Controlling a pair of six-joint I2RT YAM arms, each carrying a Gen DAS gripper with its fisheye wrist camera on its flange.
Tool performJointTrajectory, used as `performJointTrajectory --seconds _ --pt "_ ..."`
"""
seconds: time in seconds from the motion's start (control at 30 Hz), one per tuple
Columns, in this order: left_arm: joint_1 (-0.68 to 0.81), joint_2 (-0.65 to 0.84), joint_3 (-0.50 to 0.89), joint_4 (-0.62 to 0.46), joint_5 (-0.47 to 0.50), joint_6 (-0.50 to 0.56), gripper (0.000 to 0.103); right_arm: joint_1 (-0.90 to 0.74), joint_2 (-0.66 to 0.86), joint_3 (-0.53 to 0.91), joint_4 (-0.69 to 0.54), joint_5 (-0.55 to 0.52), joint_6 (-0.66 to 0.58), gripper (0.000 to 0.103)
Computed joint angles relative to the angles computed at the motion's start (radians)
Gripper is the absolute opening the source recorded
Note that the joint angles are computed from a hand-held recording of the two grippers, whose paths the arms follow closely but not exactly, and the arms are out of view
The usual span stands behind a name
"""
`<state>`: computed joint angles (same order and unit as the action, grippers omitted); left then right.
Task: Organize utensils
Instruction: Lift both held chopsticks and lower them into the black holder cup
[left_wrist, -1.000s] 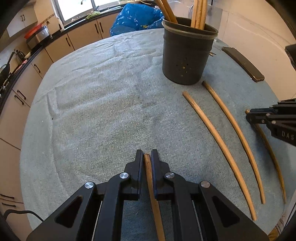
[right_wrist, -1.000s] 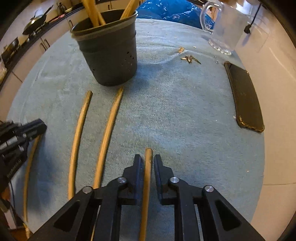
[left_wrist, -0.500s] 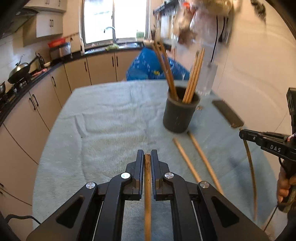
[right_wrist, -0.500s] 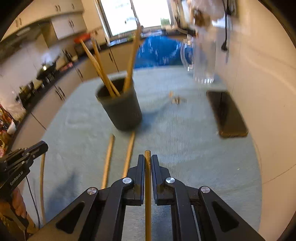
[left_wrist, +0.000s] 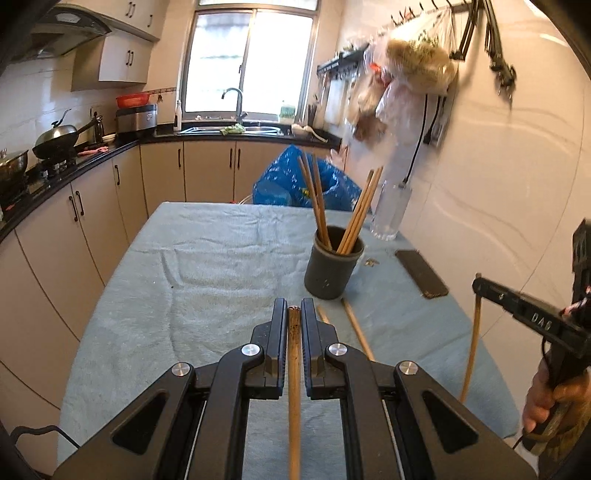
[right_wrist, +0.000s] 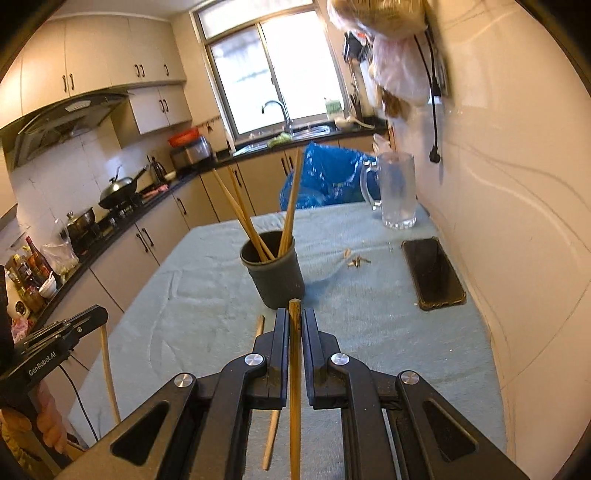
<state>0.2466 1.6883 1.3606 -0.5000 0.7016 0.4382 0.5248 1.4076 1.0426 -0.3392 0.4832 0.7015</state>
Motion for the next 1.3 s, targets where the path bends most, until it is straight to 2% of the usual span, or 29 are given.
performJointTrajectory --seconds 0.13,0.37,0.7,0.9,1.07,1.3 --pt "0.028 -0.05 -0.018 0.005 0.056 -0.022 0.007 0.031 -0.033 -0.007 -0.001 0.03 0.0 0.007" --pt "0.033 -0.095 -0.034 0.033 0.097 -0.049 0.007 0.059 -0.044 0.008 0.006 0.06 -0.015 0.007" --pt "-0.003 -0.041 0.078 0.018 0.103 -0.112 0.007 -0.002 -0.006 0.083 0.021 0.025 -0.062 0.007" --pt "-0.065 0.051 0.268 -0.024 0.063 -0.178 0.007 -0.069 0.043 0.196 0.028 -0.003 -0.133 0.007" --pt "-0.143 0.122 0.435 0.019 -0.003 -0.257 0.007 -0.135 0.129 0.356 0.038 -0.019 -0.198 0.007" --pt "-0.261 0.354 0.83 -0.023 -0.142 -0.398 0.007 -0.221 0.308 0.6 0.071 -0.018 -0.218 0.007"
